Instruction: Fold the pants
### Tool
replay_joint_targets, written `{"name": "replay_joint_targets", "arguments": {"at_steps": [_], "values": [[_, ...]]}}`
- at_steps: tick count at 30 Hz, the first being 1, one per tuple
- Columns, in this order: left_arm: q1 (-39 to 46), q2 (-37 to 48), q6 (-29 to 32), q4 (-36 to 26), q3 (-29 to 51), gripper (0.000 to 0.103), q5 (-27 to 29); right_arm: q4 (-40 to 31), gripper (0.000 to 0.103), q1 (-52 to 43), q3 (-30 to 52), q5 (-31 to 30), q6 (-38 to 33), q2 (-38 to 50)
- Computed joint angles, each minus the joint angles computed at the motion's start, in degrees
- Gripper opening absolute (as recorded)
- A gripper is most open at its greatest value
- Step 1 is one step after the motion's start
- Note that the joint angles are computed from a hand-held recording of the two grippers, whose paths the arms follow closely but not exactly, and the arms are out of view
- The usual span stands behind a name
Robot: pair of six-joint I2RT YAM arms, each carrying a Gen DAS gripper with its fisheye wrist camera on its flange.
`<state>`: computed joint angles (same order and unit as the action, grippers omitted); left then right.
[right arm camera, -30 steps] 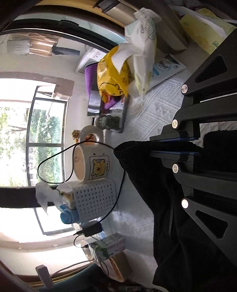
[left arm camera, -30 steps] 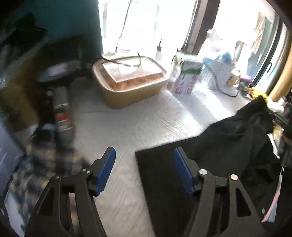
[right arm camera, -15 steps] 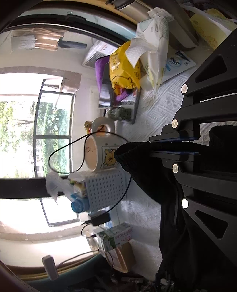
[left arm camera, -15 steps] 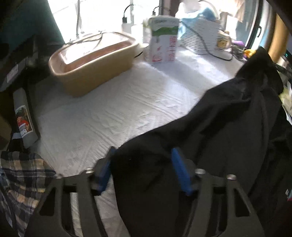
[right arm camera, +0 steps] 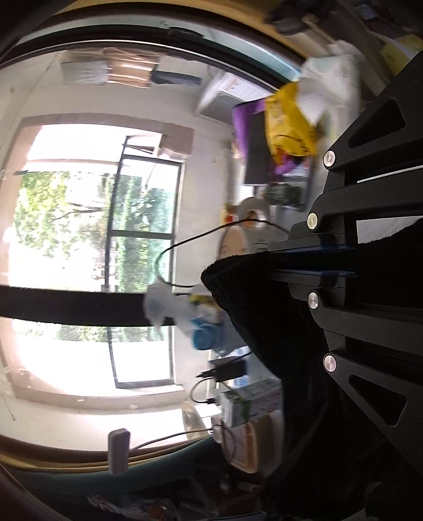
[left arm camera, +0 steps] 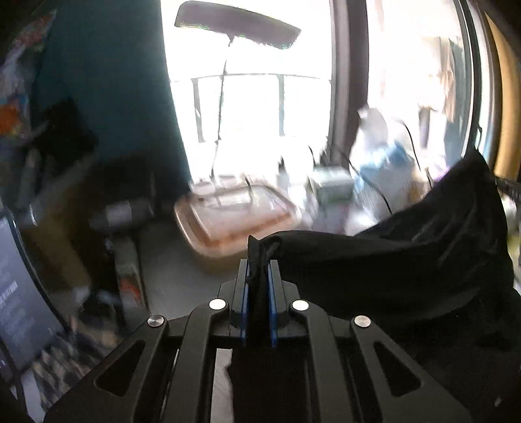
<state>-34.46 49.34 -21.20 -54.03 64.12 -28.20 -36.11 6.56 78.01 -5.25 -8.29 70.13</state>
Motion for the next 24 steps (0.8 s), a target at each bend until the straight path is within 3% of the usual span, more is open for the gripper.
{"name": "replay_joint_targets", "arguments": {"at_steps": [3, 5, 8, 10, 12, 14, 15, 16, 17, 18, 19, 24], "values": [[5.74, 2.34, 4.45, 7.32, -1.50, 0.008, 2.83, 0.41, 0.008, 0.92, 3.80, 1.51, 0.78, 5.61], [8.77, 5.55, 5.38, 8.53, -1.76, 0.009, 5.13, 0.25, 0.008, 0.76, 5.83, 2.54, 1.57, 9.71], [12.33, 8.89, 5.05, 5.14, -1.83, 0.012, 12.38, -2.71, 0.008, 0.44, 9.21, 6.45, 2.61, 16.90], [11.72, 8.85, 5.31, 3.07, -3.33, 0.016, 13.62, -4.21, 0.008, 0.03, 9.30, 7.50, 3.27, 18.90], [11.77, 8.52, 4.25, 0.49, -4.86, 0.028, 15.73, -3.29, 0.008, 0.14, 6.64, 9.46, 1.73, 18.53], [12.87, 6.87, 3.15, -0.91, -7.43, 0.058, 16.69, -4.19, 0.013, -0.10, 5.47, 10.04, 0.45, 18.49], [13.20, 6.01, 2.47, -1.08, -8.37, 0.064, 16.35, -4.51, 0.015, -0.39, 4.97, 9.95, 0.25, 18.06], [14.08, 5.09, 2.26, -1.29, -9.00, 0.070, 16.65, -4.02, 0.023, -0.72, 3.91, 9.99, -0.04, 17.05], [15.25, 3.63, 2.00, -1.92, -9.42, 0.072, 17.42, -3.86, 0.048, -0.96, 3.21, 10.02, -0.39, 16.02], [15.86, 2.21, 1.73, -2.95, -9.32, 0.072, 17.84, -3.81, 0.066, -1.30, 2.36, 9.68, -1.03, 14.32], [16.12, 0.76, 1.57, -3.81, -9.31, 0.073, 17.98, -3.76, 0.094, -1.59, 1.52, 9.13, -1.69, 12.57], [11.70, -2.77, -0.50, -8.32, -10.03, 0.075, 19.04, -5.50, 0.097, -1.15, -0.38, 8.10, -5.39, 7.46]]}}
